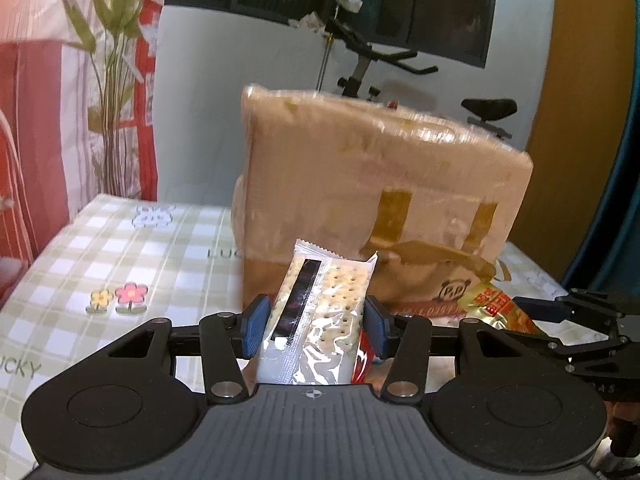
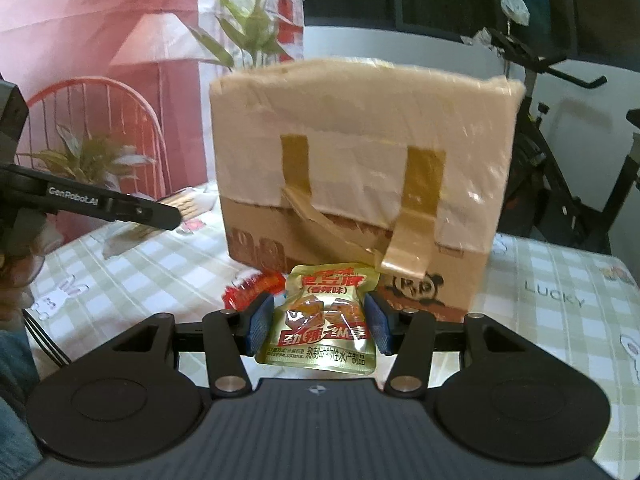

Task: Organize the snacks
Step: 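Carry the gold pouch with the right tool while the left tool carries the cracker pack to the box, then open both tools over the box, dropping the pouch and cracker pack inside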

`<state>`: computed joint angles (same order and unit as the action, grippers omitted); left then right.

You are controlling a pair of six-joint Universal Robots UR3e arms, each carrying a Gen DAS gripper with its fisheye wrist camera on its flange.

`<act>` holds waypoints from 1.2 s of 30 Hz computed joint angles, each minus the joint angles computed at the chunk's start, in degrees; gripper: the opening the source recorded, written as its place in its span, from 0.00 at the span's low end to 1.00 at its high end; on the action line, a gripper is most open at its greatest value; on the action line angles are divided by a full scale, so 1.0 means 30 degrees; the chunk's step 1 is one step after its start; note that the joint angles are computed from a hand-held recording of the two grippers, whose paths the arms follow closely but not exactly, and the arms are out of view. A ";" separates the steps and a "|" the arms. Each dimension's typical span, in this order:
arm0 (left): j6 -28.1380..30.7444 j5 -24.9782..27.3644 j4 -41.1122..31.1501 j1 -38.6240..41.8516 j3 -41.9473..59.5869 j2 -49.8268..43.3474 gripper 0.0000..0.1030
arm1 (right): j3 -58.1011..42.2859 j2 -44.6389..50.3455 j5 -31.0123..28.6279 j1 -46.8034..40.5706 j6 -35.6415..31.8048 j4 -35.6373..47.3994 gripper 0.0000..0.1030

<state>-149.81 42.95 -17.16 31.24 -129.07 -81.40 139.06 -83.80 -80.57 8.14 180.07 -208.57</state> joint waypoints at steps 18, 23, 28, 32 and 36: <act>-0.3186 -0.1958 0.2191 -0.0962 0.4107 -0.1288 0.52 | -0.2557 -0.2803 0.2055 -0.1223 0.0711 0.1083 0.51; -0.5790 -0.0969 0.3465 -0.2700 0.8649 -0.4564 0.52 | -0.5709 -0.1977 0.2848 -0.2143 0.0545 0.2563 0.51; -0.7104 0.1371 0.2029 -0.4910 1.5104 -0.8929 0.52 | -1.0985 0.0925 0.2562 -0.2697 0.0559 0.5167 0.51; -0.6764 0.3469 -0.0210 -0.6367 1.9488 -1.1763 0.52 | -1.5112 0.3363 0.1365 -0.2714 0.0954 0.8174 0.52; -0.6284 0.4681 -0.1453 -0.7095 2.1570 -1.3231 0.52 | -1.7515 0.5008 0.0489 -0.2735 0.1493 0.9932 0.53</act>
<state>-168.66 57.00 -21.52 9.96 -64.36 -121.09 86.51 -68.78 -79.10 -0.06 184.55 -178.77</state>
